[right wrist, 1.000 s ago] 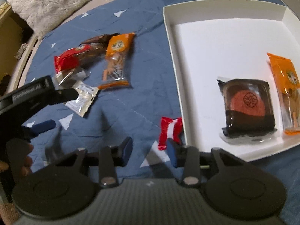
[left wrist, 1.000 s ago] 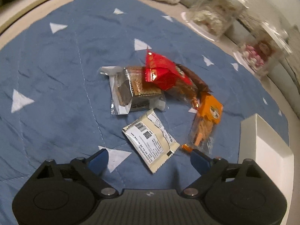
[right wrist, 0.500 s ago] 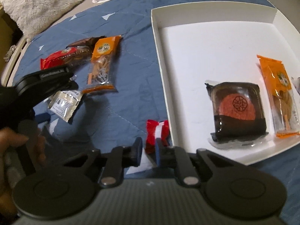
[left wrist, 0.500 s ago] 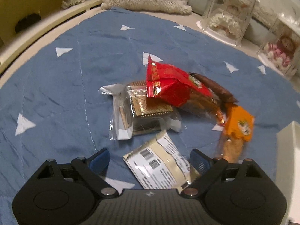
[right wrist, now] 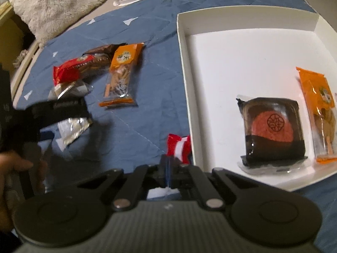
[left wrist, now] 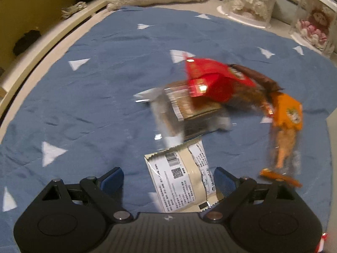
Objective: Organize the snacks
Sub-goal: 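Close the right tool on the small red-and-white candy, then close the left tool on the beige barcode packet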
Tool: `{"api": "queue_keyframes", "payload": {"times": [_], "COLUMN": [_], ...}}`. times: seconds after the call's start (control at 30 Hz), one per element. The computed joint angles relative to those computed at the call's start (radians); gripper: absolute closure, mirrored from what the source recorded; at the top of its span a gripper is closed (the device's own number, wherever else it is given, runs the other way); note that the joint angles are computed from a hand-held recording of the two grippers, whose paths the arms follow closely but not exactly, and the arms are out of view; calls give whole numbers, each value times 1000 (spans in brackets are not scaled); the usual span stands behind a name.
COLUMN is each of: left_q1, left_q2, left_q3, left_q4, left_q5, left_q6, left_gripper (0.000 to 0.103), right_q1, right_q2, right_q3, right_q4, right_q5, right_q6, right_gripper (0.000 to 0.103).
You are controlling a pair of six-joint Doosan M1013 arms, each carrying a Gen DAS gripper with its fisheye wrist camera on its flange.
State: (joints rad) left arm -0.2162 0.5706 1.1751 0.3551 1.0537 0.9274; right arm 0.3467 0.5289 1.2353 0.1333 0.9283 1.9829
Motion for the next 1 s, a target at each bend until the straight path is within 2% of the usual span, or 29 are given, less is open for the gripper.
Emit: {"api": "queue_keyframes", "payload": {"times": [0.17,0.2,0.33,0.4,0.43,0.57,0.63,0.7,0.73,0.83,1.0], "left_q1": [21,23,41,47,49,43,36,32,31,30,51], "left_q2": [-26,-30,-39,-39,-38,-24,-16,-11,-10,-9,-14], "left_q3": [25,29,35,33,31,16,5,-2,-3,-3,2], "left_q4": [-43,-52,-144,-180,-193,-186,-166,-153,-152,-155,-235], "left_q5": [-21,-27,-51,-55,-55,-37,-21,-14,-15,-17,-41], "left_q6": [33,43,84,83,77,46,49,57,58,61,36], "left_gripper": [11,12,12,12,12,12,12,12,12,13,13], "right_q1": [-9,-9,-6,-4,-5,-25,-21,-6,2,24,55], "right_q2": [-9,-5,6,10,14,29,27,25,22,34,75], "right_q3": [-7,-17,-45,-51,-57,-82,-80,-73,-66,-79,-125], "right_q4": [31,34,8,-24,-28,43,38,1,-22,-112,-233], "right_q5": [-30,-22,-7,-4,7,77,85,83,79,97,201], "right_q6": [-95,-146,-388,-471,-515,-732,-842,-956,-1006,-1126,-1320], "right_gripper": [102,96,88,74,72,70,63,51,49,47,49]}}
